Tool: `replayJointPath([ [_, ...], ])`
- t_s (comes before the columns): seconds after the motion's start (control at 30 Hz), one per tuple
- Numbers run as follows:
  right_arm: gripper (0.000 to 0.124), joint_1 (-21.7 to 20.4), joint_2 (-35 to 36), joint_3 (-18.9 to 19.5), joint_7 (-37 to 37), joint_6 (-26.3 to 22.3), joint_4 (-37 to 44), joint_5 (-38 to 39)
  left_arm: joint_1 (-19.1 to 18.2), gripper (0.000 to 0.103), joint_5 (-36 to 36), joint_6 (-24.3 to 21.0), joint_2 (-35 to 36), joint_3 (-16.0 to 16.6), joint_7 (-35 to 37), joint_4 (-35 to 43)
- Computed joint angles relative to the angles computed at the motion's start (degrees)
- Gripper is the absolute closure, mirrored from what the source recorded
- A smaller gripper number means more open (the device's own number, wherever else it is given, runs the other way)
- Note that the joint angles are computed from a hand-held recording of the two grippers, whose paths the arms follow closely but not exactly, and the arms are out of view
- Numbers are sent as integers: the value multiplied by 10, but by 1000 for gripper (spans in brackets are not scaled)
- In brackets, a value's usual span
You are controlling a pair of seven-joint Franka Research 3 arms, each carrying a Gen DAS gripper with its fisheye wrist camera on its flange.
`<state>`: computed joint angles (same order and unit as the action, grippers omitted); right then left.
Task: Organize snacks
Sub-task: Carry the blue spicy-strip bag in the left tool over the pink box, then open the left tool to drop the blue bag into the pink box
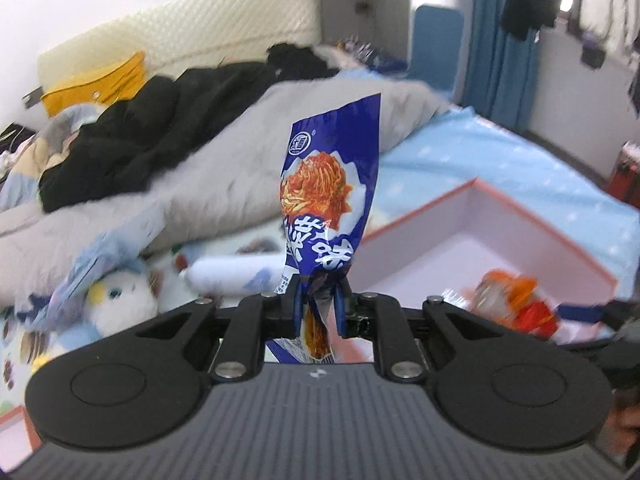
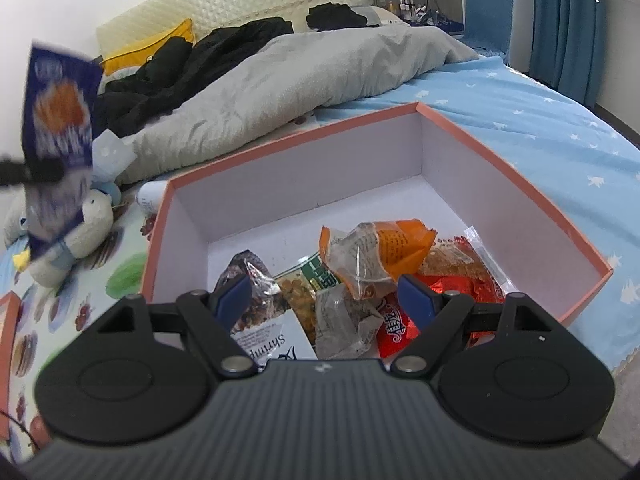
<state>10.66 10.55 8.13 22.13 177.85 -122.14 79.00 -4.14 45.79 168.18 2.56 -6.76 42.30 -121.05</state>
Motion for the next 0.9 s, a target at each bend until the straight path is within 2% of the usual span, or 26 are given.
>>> replayJointPath([
  [0.17, 42, -2, 1, 0, -13, 2, 6, 13, -4, 85, -135, 22, 10, -19, 92, 17],
  [0.3, 42, -2, 2, -4, -3, 6, 5, 7, -11, 85, -217, 34, 28, -30, 140, 35],
  [0.4, 42, -3, 2, -4, 1, 18, 4, 6, -26, 85, -212, 35, 47, -23, 129, 54],
  [0.6, 42, -8, -10, -2, -8, 22, -5, 11, -24, 83, -268, 24, 90, -35, 178, 85],
  [0.7, 42, -7, -20, -5, -24, 24, -9, 25, -31, 61, -276, 12, 100, -30, 183, 92],
  [0.73, 42, -6, -24, -6, -29, 26, -10, 30, -41, 46, -261, 15, 98, -19, 167, 89],
  [0.77, 42, -5, -29, -8, -39, 26, -10, 39, -52, 35, -240, 18, 94, -6, 144, 86],
  [0.83, 42, -2, -40, -12, -58, 27, -12, 61, -63, 30, -206, 32, 80, 11, 103, 73],
  [0.9, 42, 3, -53, -17, -88, 27, -10, 98, -54, 29, -207, 37, 63, 3, 102, 60],
])
